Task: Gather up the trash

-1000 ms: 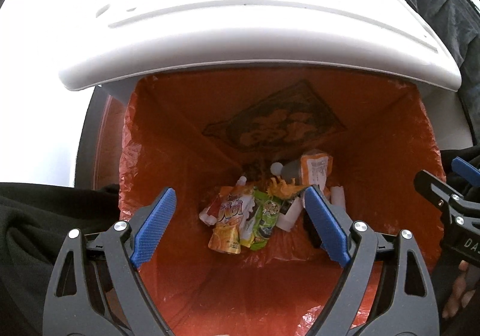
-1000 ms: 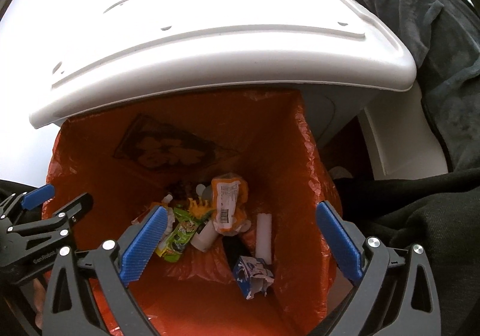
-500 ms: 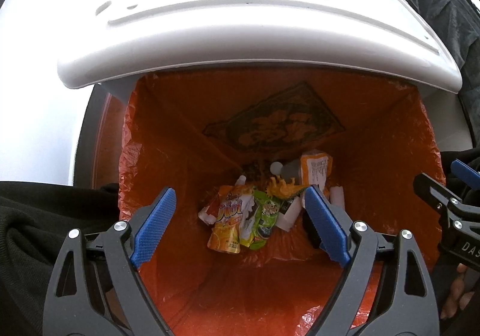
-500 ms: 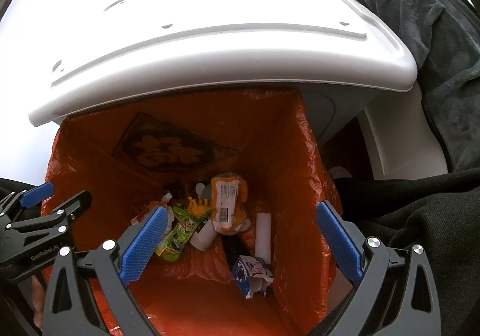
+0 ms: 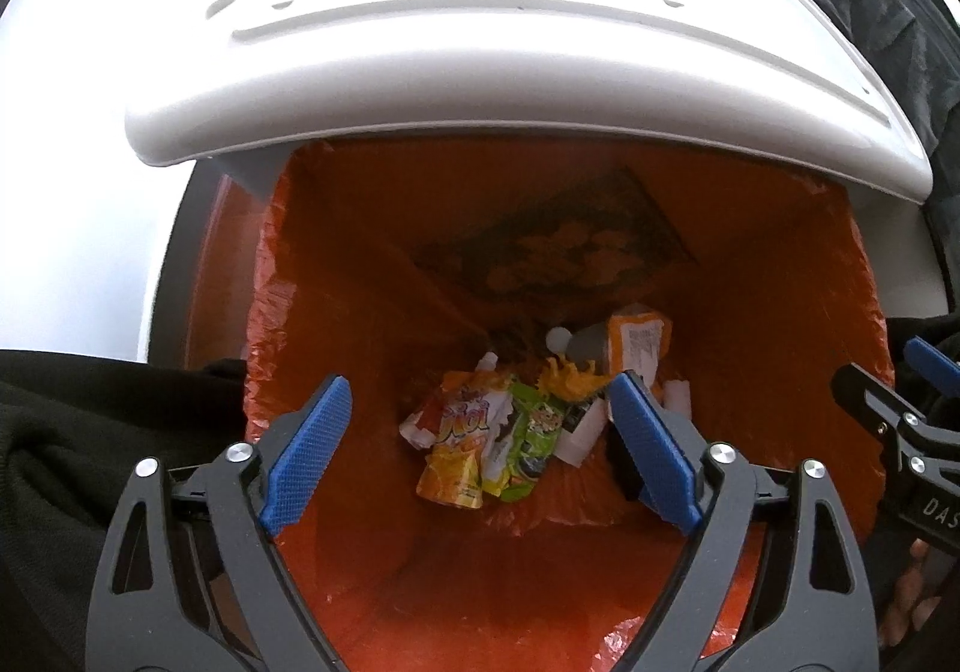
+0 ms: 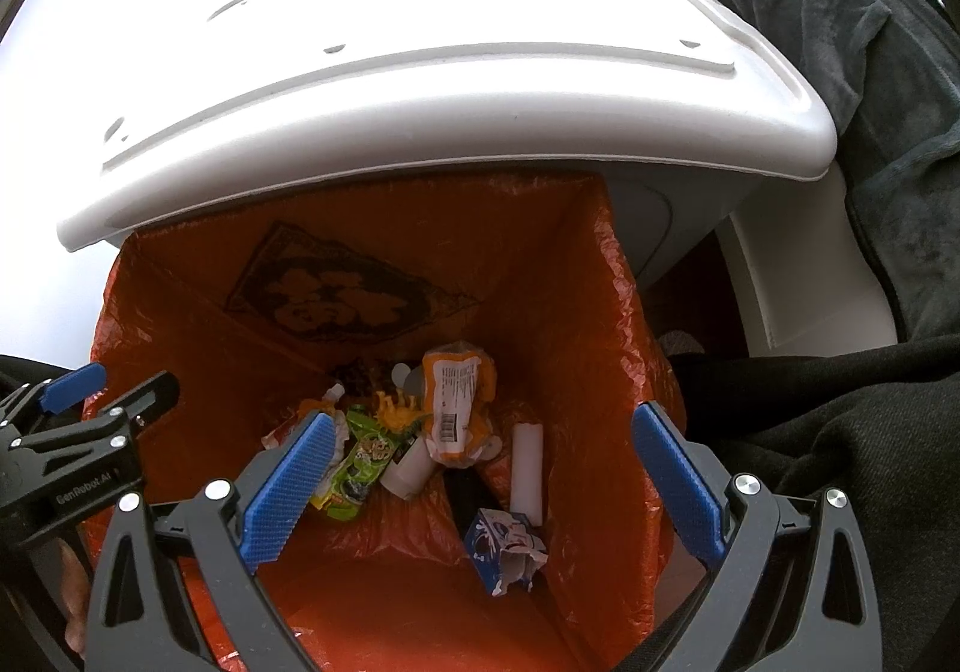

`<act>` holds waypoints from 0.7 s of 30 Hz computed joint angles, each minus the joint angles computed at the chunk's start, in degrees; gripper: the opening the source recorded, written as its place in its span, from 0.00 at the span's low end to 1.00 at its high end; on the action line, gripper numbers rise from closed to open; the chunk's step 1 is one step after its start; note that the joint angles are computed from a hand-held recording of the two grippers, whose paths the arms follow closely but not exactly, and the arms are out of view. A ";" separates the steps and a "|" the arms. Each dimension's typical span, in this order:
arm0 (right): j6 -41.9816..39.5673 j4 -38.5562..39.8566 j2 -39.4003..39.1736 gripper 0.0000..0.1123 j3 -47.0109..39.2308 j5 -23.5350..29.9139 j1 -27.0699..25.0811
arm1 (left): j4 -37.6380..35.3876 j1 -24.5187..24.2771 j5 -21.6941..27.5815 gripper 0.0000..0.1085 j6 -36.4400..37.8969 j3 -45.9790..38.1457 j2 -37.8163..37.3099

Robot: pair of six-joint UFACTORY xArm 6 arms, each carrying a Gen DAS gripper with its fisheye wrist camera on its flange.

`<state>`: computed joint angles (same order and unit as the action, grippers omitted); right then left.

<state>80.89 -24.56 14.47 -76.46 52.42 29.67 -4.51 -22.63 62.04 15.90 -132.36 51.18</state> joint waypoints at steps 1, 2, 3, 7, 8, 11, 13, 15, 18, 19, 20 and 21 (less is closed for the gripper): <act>-0.02 0.03 -0.03 0.87 0.04 -0.02 0.00 | 0.60 -0.04 -0.83 0.86 -0.56 1.11 -0.58; -0.02 0.03 -0.03 0.87 0.04 -0.02 0.00 | 0.85 -0.01 -1.20 0.86 -0.83 1.65 -0.88; 0.01 0.08 -0.04 0.87 0.06 -0.05 0.00 | 0.74 0.03 -1.27 0.86 -0.87 2.01 -1.08; 0.72 -0.02 -0.41 0.87 0.90 -0.44 0.34 | -0.63 0.35 -1.97 0.86 0.09 2.89 -1.77; 0.73 -0.05 -0.34 0.87 0.89 -0.49 0.34 | -0.70 0.33 -2.51 0.86 0.27 3.63 -2.24; 0.69 -0.04 -0.40 0.87 0.97 -0.53 0.32 | -0.39 0.14 -4.17 0.86 0.59 6.29 -3.89; 0.68 0.01 -0.41 0.87 0.96 -0.48 0.30 | -0.43 0.06 -4.23 0.86 0.59 7.07 -4.40; 0.82 -0.06 -0.56 0.87 1.18 -0.56 0.31 | 0.01 0.03 -3.43 0.86 -0.02 6.48 -4.12; 0.75 -0.10 -0.94 0.87 1.70 -0.90 0.19 | 2.76 -0.37 -2.60 0.86 -2.41 7.07 -4.53; 0.96 -0.23 -0.99 0.87 1.84 -1.07 0.22 | 3.25 -0.40 -2.11 0.86 -2.69 5.78 -3.86; 1.37 -0.34 -1.16 0.87 2.10 -1.20 0.34 | 3.40 -0.45 -2.36 0.86 -2.78 6.18 -4.11; 1.53 -0.34 -1.11 0.87 2.14 -1.31 0.35 | 3.50 -0.66 -3.17 0.86 -2.85 8.61 -5.64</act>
